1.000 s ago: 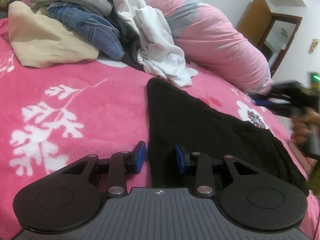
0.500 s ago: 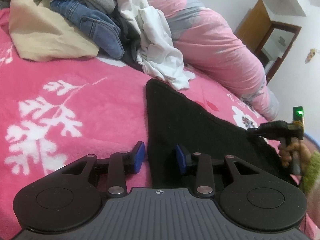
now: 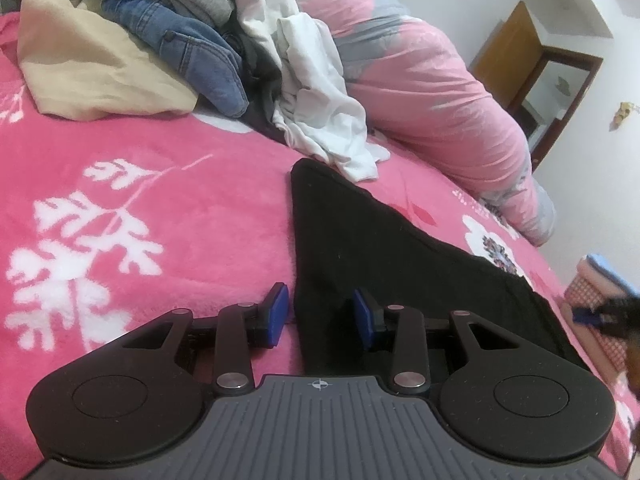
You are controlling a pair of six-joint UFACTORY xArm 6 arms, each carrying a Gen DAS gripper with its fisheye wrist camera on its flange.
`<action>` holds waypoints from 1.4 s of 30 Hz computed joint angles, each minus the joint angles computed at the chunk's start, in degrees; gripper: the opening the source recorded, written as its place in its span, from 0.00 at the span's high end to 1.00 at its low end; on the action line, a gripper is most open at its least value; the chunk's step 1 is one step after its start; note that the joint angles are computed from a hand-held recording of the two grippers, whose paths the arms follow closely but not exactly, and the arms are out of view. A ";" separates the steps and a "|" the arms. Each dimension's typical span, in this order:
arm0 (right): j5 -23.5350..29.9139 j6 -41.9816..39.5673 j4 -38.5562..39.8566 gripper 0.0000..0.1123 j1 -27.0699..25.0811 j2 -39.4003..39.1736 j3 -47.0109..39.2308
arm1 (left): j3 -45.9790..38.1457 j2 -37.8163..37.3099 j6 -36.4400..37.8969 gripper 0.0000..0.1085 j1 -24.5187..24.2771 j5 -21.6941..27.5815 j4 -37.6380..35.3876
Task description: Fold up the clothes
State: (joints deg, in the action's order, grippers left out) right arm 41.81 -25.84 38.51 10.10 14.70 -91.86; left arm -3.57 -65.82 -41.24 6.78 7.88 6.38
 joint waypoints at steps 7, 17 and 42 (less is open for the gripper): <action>0.63 -5.62 7.70 0.71 -6.11 -14.73 17.87 | -1.69 -6.05 -9.41 0.66 -1.38 9.23 10.80; 2.51 -14.89 14.25 0.63 -8.91 -23.22 28.99 | -0.20 -25.47 -30.25 0.65 -15.38 32.39 19.76; -0.19 -37.32 26.22 0.99 -10.51 -25.67 36.33 | -11.02 -6.63 -53.47 0.65 -34.82 52.82 43.97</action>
